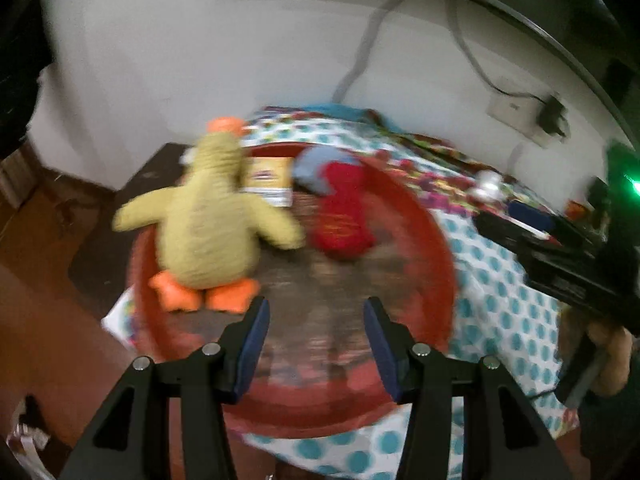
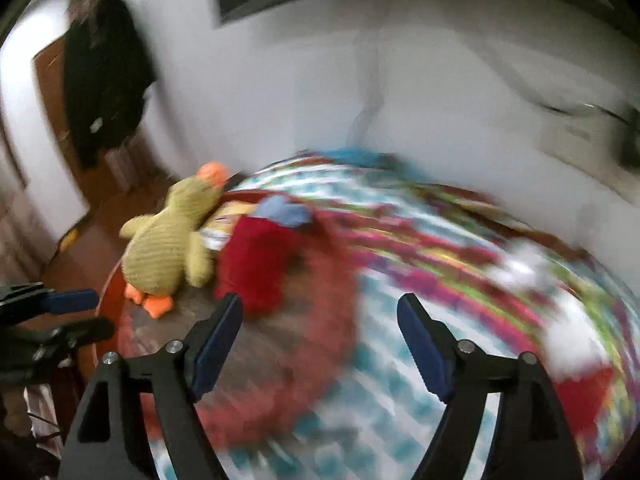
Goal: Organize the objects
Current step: 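Carry the red sock to the red tray and release it with the right gripper, then grasp the white-and-red box with the right gripper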
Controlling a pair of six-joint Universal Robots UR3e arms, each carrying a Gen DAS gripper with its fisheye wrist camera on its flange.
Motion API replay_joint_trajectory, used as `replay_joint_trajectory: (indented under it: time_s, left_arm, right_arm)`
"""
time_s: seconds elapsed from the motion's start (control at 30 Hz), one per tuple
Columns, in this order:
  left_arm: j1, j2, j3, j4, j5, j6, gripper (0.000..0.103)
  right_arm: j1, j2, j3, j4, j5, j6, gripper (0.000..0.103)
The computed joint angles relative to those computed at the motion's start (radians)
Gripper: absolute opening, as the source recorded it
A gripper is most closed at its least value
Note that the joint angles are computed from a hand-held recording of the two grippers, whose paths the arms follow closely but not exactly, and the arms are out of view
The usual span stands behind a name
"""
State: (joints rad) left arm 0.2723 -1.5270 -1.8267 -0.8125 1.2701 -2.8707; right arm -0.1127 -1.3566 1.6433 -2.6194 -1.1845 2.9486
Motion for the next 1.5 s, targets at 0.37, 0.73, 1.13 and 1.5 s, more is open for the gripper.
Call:
replay_joint_trajectory:
  time_s: [0.37, 0.73, 1.13, 1.5]
  left_arm:
    - [-0.449, -0.306, 0.302, 0.033, 0.080, -0.173, 0.050]
    - [-0.708, -0.649, 0.680, 0.008, 0.227, -0.201, 0.050]
    - [-0.800, -0.871, 0.946, -0.041, 0.257, -0.217, 0.050]
    - [-0.872, -1.085, 1.282, -0.155, 0.322, -0.265, 0.050]
  right_arm:
    - [-0.763, -0.657, 0.650, 0.106, 0.076, -0.339, 0.089]
    - [-0.836, -0.453, 0.676, 0.028, 0.135, -0.540, 0.095]
    - [-0.805, -0.313, 0.612, 0.012, 0.143, -0.578, 0.064]
    - [-0.781, -0.268, 0.585, -0.010, 0.106, -0.550, 0.063]
